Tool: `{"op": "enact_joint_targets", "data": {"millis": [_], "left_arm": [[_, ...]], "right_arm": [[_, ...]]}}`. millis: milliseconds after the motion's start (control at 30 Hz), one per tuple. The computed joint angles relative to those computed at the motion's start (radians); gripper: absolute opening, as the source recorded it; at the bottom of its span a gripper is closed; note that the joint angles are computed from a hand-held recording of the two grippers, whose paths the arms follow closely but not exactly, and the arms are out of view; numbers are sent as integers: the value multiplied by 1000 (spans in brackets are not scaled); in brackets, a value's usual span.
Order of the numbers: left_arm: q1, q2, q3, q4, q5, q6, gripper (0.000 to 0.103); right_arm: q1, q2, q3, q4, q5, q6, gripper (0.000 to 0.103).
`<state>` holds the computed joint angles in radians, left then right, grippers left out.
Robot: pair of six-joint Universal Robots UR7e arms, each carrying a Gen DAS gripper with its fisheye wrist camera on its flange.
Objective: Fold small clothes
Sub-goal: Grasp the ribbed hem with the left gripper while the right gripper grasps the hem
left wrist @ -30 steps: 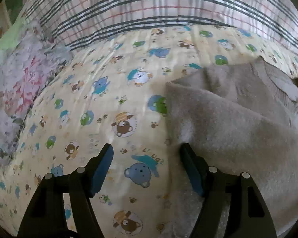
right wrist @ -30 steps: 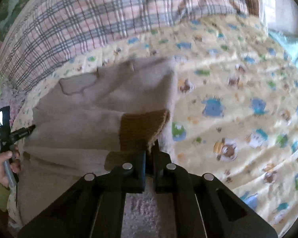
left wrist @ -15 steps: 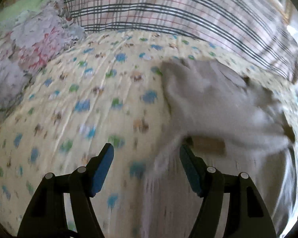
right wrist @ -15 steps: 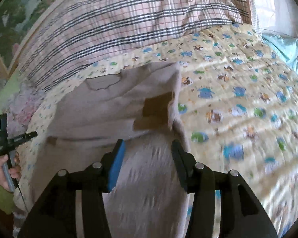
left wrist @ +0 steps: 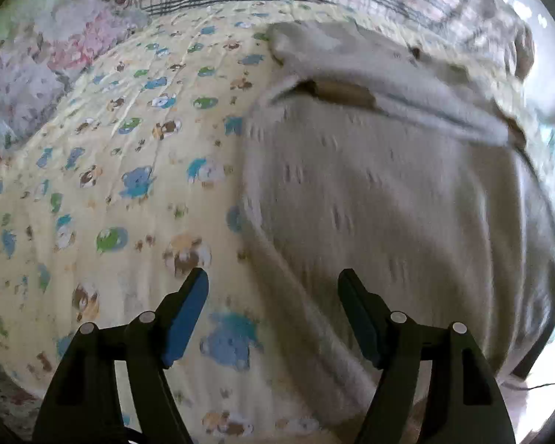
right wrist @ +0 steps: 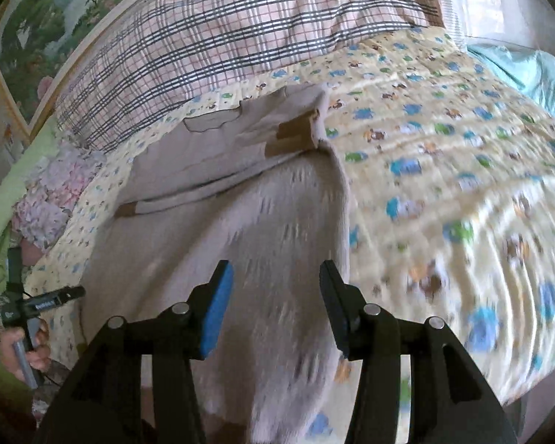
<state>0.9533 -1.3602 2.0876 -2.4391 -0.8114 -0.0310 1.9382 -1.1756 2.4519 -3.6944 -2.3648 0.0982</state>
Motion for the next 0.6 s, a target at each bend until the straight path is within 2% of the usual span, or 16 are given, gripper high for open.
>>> {"op": "enact_joint_targets", "data": {"millis": [33, 100, 200, 300, 500, 600], "left_arm": [[-14, -11, 32, -6, 45, 5, 73], [-16, -50, 73, 4, 58, 5, 74], [22, -112, 83, 35, 0, -16, 80], [58, -155, 81, 46, -59, -27, 80], [75, -195, 100, 47, -162, -20, 83], [58, -190, 123, 33, -161, -17, 86]], "right_arm": [[5, 1, 10, -7, 0, 7, 50], [16, -4, 33, -13, -5, 20, 51], [35, -16, 71, -16, -22, 45, 56], [52, -25, 116, -18, -37, 77, 59], [16, -35, 206, -77, 56, 103, 60], [-9, -12, 233, -117, 110, 110, 60]]}}
